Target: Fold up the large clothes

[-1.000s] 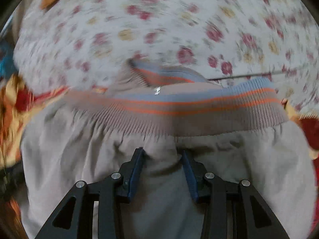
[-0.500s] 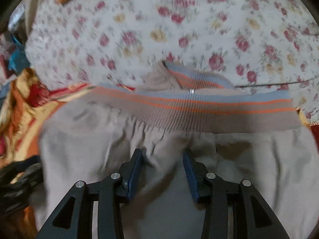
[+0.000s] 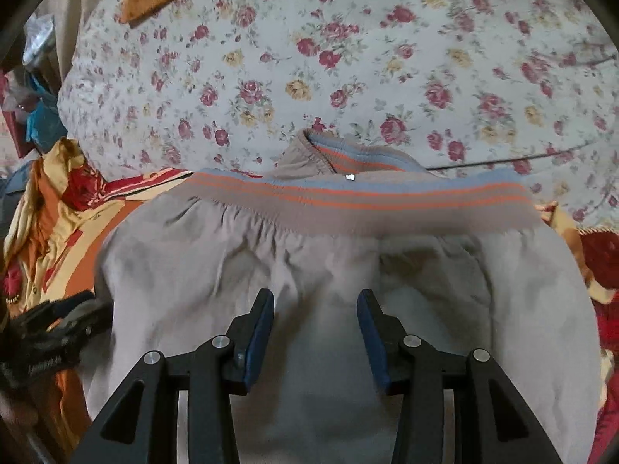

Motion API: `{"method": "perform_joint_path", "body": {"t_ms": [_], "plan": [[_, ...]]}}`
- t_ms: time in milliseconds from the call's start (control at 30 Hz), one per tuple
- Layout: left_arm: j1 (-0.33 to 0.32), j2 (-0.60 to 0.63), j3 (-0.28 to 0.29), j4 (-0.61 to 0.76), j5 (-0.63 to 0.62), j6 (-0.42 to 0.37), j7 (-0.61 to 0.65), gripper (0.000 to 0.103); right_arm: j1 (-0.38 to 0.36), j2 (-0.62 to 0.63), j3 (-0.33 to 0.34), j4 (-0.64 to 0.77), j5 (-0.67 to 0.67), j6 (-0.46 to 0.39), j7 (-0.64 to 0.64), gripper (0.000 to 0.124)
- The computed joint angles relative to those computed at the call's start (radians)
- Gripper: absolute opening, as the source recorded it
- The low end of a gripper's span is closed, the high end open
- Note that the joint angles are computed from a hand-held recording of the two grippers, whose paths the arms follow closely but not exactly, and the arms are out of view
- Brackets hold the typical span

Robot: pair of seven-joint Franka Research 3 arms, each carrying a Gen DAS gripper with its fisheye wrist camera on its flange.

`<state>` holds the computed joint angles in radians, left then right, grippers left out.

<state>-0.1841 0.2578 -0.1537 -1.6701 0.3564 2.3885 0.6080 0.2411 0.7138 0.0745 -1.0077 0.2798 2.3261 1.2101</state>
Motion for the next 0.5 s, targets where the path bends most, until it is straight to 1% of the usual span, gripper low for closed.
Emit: {"method": "perform_joint_path", "body": {"t_ms": [33, 67, 100, 133, 167, 233, 267, 367, 400, 433, 500], "plan": [[0.006, -0.004, -0.003, -0.01, -0.018, 0.013, 0.004, 0.081, -0.001, -0.021, -0.002, -0.042, -0.001, 0.029, -0.001, 0.043], [0.014, -0.008, -0.005, -0.024, -0.039, 0.031, 0.006, 0.082, 0.003, -0.028, -0.009, -0.055, -0.005, 0.039, 0.005, 0.043], [0.021, -0.013, -0.008, -0.037, -0.061, 0.049, 0.007, 0.082, -0.001, -0.048, -0.01, -0.092, -0.003, 0.058, 0.003, 0.045], [0.027, -0.019, -0.01, -0.049, -0.081, 0.065, 0.01, 0.082, -0.004, -0.056, -0.011, -0.112, -0.003, 0.061, -0.001, 0.049], [0.036, -0.027, -0.014, -0.065, -0.11, 0.087, 0.017, 0.082, -0.004, -0.052, -0.014, -0.109, -0.01, 0.045, 0.001, 0.051], [0.051, -0.046, -0.022, -0.094, -0.166, 0.121, 0.039, 0.082, -0.006, -0.036, -0.022, -0.083, -0.028, -0.014, 0.008, 0.051], [0.064, -0.065, -0.031, -0.123, -0.216, 0.154, 0.063, 0.082, -0.015, -0.054, -0.017, -0.107, -0.019, -0.005, -0.001, 0.051], [0.078, -0.113, -0.04, -0.189, -0.302, 0.238, 0.104, 0.082, -0.055, -0.132, 0.006, -0.211, 0.042, 0.048, -0.046, 0.051], [0.076, -0.124, -0.039, -0.202, -0.308, 0.256, 0.108, 0.082, -0.069, -0.157, 0.011, -0.244, 0.066, 0.073, -0.062, 0.053], [0.073, -0.134, -0.037, -0.213, -0.308, 0.273, 0.111, 0.082, -0.078, -0.184, 0.008, -0.279, 0.081, 0.112, -0.073, 0.06], [0.069, -0.145, -0.036, -0.225, -0.315, 0.302, 0.119, 0.082, -0.078, -0.222, -0.014, -0.336, 0.079, 0.2, -0.071, 0.07]]}}
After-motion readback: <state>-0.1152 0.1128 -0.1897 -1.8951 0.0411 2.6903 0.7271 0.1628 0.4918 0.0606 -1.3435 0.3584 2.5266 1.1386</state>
